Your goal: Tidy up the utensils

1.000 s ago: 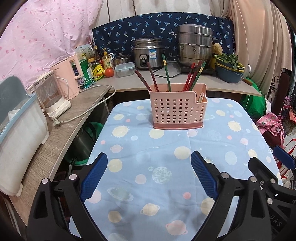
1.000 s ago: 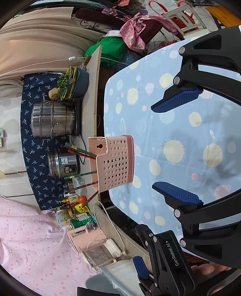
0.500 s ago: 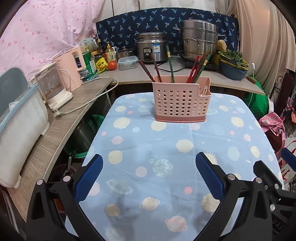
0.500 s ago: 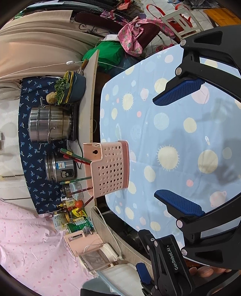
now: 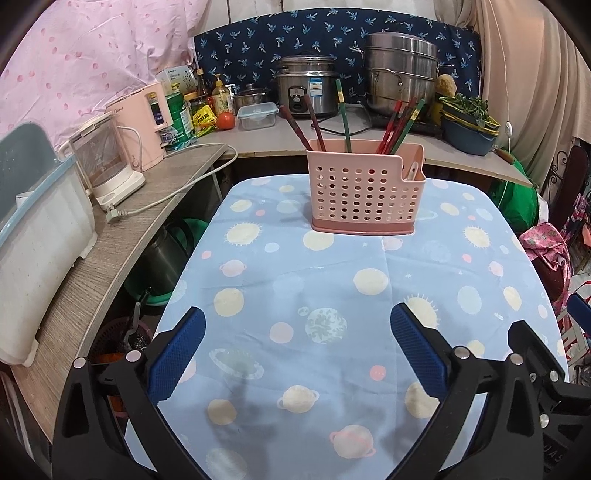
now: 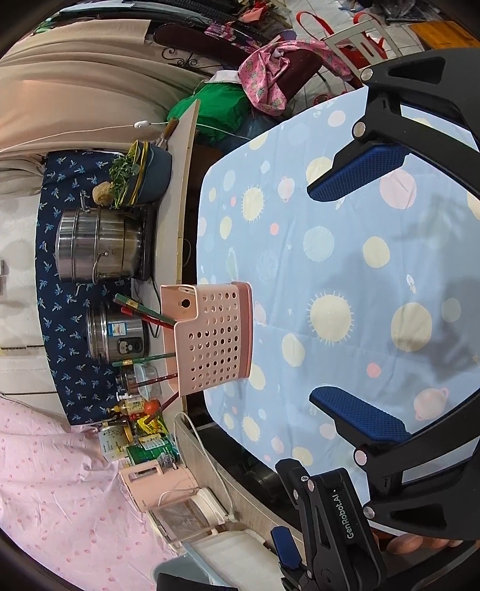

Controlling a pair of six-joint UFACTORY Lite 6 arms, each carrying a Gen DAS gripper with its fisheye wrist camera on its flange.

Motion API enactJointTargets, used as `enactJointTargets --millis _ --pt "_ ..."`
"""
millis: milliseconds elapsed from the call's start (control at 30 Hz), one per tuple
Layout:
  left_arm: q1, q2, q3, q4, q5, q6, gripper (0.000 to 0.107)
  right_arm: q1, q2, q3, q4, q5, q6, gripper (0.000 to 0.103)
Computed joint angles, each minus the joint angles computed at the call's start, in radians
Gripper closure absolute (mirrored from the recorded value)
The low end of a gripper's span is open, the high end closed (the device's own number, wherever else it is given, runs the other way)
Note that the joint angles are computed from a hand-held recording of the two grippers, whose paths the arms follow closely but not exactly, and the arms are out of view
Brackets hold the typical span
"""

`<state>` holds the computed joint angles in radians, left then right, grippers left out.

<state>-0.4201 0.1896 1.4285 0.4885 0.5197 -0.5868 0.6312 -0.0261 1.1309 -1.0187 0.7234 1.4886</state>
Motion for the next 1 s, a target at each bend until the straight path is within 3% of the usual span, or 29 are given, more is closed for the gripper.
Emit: enactJointTargets --millis 1000 --pt "0.004 0.000 -0.041 0.066 -0.009 -0.081 0.011 -0.006 0.035 0.010 0.011 0.000 0.011 0.006"
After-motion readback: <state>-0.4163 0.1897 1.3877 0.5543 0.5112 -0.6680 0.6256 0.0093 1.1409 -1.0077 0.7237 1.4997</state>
